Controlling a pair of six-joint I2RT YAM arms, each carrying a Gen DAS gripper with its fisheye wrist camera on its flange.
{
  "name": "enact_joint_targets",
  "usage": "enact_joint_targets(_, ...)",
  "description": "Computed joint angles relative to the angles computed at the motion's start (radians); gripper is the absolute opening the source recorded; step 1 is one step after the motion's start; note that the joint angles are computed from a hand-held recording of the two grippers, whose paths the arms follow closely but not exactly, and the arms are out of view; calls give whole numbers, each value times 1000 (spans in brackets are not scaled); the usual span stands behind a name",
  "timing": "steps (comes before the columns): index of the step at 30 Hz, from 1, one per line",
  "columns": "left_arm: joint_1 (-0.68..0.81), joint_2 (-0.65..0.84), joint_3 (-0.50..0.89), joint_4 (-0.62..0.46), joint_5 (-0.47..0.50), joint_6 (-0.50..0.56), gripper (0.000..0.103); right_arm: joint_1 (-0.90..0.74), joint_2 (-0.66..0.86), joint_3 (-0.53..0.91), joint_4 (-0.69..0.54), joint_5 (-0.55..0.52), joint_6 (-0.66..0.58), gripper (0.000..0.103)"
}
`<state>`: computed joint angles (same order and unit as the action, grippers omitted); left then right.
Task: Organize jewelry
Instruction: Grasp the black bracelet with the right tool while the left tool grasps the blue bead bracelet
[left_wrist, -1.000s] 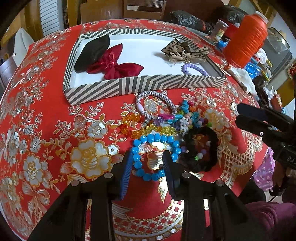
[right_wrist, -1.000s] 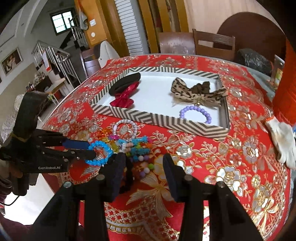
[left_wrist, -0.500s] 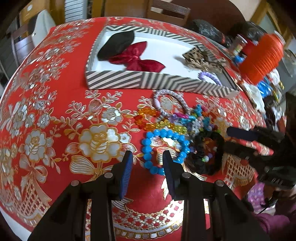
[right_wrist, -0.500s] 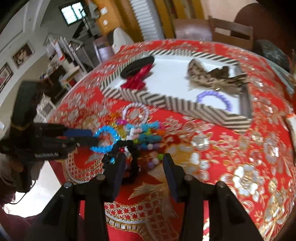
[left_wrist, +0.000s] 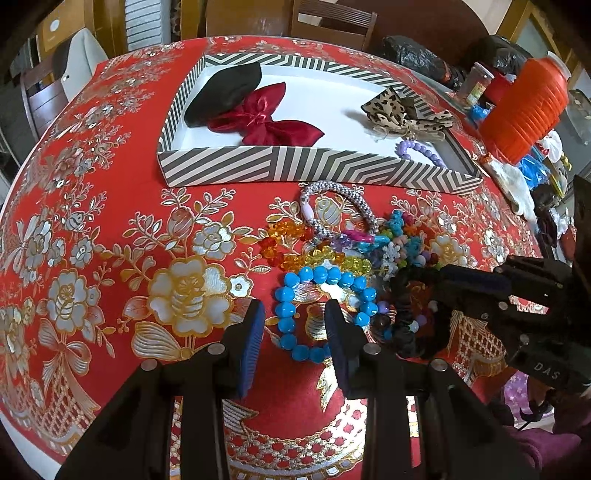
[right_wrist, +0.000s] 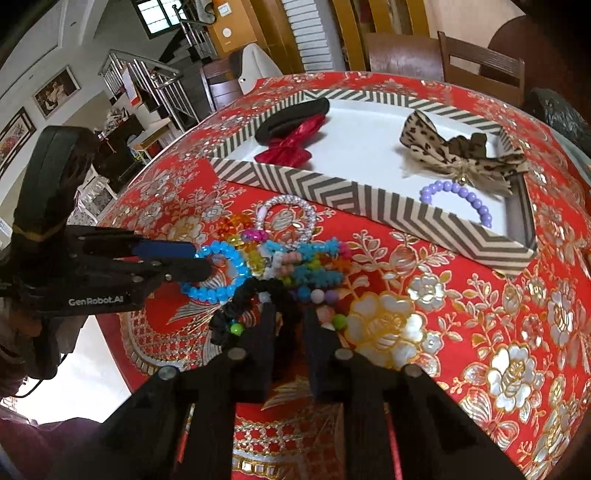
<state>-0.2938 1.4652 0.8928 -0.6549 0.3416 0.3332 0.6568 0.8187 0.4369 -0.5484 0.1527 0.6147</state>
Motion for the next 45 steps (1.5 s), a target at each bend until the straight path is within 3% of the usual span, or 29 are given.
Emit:
enact_joint_targets(5, -5, -15, -18, 19, -7, -3, 22, 13, 35, 5, 7, 12, -1, 15)
enact_joint_targets(6, -5, -17, -21, 22, -8, -2, 22, 12, 29, 1, 11, 6, -2, 9)
enact_joint_targets(8, 4, -12, -19, 19, 15, 6, 5, 22, 15, 3, 5, 18, -2, 6)
enact_joint_targets(10, 24, 12, -1, -2, 52, 6, 0, 27, -23, 9, -16, 29, -3, 6)
enact_joint_targets(16, 53, -17, 17, -32, 98, 16, 0, 3, -116, 54, -115, 60, -26, 6)
enact_joint_targets(26, 77, -70, 86, -93, 112, 44, 0, -190, -217, 123, -207, 6, -142, 6)
enact_joint_targets(45, 16, 33, 331, -61, 23, 9, 0, -429, -115, 197, -139, -109, -318, 6)
